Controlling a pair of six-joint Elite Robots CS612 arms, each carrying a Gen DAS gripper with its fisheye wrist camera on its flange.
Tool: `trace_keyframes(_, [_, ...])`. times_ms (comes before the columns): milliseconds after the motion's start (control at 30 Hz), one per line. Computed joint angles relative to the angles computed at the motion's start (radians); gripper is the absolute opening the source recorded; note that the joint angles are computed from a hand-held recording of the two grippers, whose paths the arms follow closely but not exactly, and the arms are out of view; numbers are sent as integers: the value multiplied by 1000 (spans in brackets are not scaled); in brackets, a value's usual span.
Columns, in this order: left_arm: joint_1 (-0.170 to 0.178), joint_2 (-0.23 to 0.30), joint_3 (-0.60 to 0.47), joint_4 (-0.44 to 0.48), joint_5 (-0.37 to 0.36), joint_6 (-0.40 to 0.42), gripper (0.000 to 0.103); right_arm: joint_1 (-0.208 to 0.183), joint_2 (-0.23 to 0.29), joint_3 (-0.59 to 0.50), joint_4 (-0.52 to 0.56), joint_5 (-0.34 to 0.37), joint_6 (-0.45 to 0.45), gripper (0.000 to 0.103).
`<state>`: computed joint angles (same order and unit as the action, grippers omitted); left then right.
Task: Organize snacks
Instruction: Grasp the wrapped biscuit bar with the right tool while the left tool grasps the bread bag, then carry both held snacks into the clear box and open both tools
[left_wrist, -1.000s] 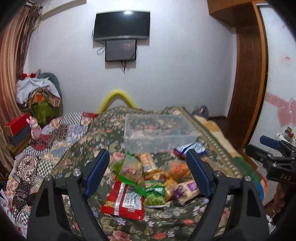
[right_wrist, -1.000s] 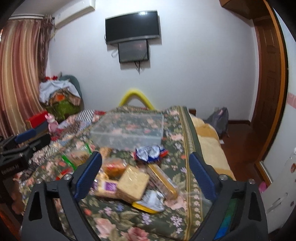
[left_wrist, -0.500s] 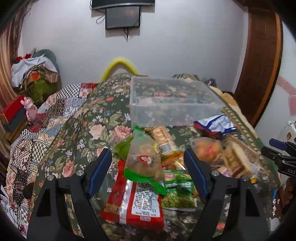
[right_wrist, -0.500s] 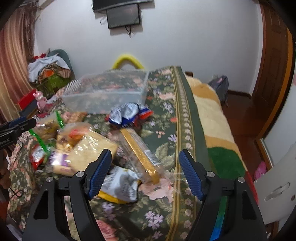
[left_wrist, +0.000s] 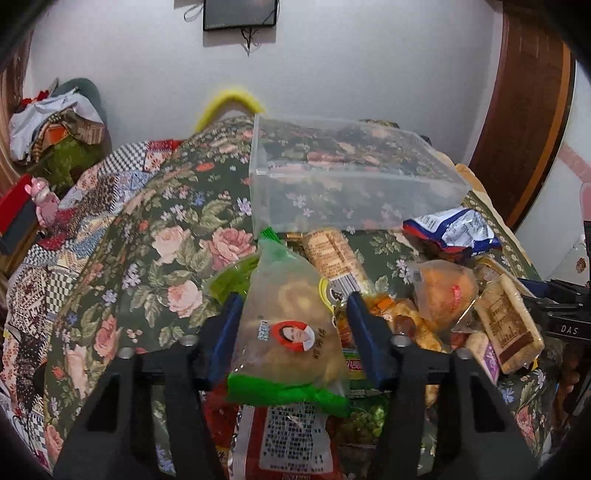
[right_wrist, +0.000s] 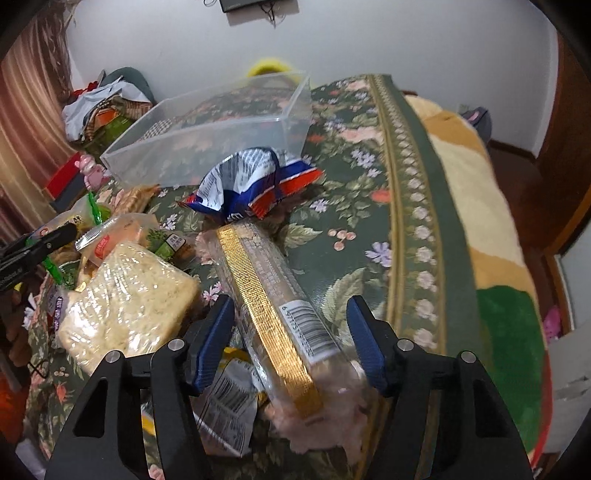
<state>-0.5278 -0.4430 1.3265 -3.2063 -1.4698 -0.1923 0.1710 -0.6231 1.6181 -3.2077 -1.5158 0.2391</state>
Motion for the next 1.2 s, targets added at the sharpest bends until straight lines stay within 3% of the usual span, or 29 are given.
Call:
trace_keyframes(267, [-4,7,-2,-16,13,10,46,1,7,-1,-20,34,-18,46])
trace_keyframes(500, [-2,-13,23,-39,17,1,44,6,-3,3,-31,-20,-34,34])
trace_keyframes(1200, [-7,-81,80,-172,59,29,44,22,-54,37,-172,-142,-16,34])
